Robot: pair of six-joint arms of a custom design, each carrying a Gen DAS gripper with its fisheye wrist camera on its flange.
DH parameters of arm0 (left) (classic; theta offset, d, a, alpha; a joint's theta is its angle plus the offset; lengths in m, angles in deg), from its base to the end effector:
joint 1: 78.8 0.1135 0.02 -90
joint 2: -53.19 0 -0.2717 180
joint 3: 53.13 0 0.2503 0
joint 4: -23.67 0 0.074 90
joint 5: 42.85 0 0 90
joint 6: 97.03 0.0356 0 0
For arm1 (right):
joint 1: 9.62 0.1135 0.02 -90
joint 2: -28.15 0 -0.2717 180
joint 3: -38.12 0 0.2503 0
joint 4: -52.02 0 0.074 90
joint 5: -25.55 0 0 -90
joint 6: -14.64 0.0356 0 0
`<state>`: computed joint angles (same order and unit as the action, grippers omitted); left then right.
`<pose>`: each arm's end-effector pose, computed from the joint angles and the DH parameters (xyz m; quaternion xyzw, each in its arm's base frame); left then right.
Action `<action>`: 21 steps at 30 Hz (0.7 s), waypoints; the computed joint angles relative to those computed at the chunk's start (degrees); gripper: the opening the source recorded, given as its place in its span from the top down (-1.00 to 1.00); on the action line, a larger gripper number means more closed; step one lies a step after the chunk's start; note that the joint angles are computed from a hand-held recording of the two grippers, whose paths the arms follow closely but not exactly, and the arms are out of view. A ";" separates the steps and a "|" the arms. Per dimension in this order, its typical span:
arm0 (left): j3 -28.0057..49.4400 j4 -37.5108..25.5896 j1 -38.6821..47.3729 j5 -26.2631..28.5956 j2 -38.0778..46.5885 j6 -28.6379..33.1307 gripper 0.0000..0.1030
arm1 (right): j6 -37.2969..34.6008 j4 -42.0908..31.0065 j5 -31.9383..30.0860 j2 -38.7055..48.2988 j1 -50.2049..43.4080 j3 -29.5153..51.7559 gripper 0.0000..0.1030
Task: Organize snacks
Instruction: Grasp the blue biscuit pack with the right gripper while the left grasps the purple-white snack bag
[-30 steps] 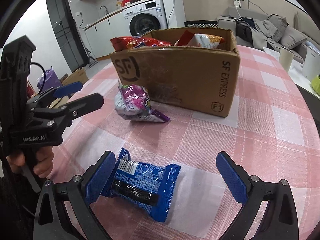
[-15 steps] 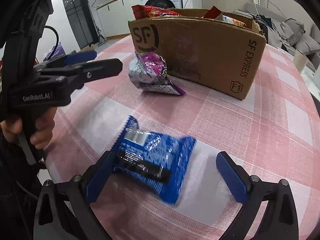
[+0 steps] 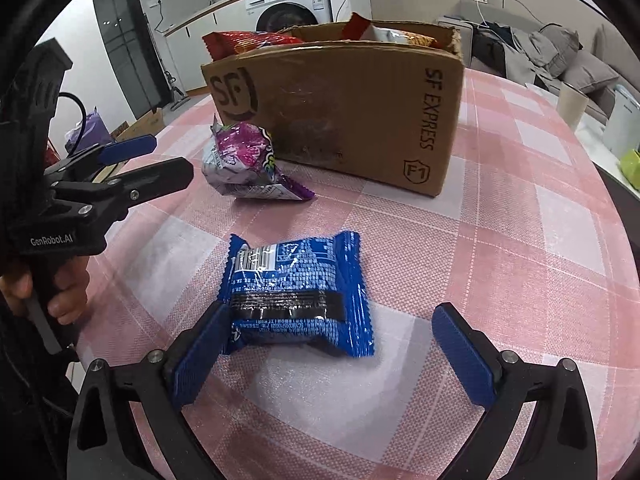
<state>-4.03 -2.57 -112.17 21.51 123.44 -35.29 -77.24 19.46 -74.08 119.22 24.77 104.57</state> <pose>0.2034 -0.1155 0.2008 -0.0400 0.9111 -0.0039 0.4102 0.2539 0.1810 0.1892 -0.3201 0.9010 0.1561 0.2477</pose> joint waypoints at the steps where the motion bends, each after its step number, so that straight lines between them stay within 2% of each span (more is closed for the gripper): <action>1: -0.05 0.17 0.04 0.02 0.19 0.05 -0.99 | -0.78 -0.06 -0.61 0.32 -0.75 0.44 -0.94; 9: -0.11 0.88 0.34 0.47 1.07 0.18 -0.99 | 0.12 1.67 -1.32 0.10 1.12 0.19 -0.50; 11: -0.04 0.87 0.24 0.42 1.31 0.13 -0.99 | 0.09 1.88 -2.27 -0.05 1.02 0.15 -0.34; 13: -0.11 1.19 0.29 0.49 1.61 0.22 -0.99 | 1.02 2.83 -3.06 -1.28 1.79 -1.23 -0.09; 18: -0.13 1.49 0.42 0.66 2.03 0.14 -0.99 | 0.75 4.20 -3.57 -1.49 1.63 -1.78 0.08; 21: -0.32 2.11 0.64 0.94 2.56 0.13 -0.99 | 1.03 5.15 -3.37 -2.04 1.41 -2.42 0.10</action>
<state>-4.35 -0.46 -111.53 22.45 126.00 -35.15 -76.21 24.61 -77.45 117.18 26.18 102.15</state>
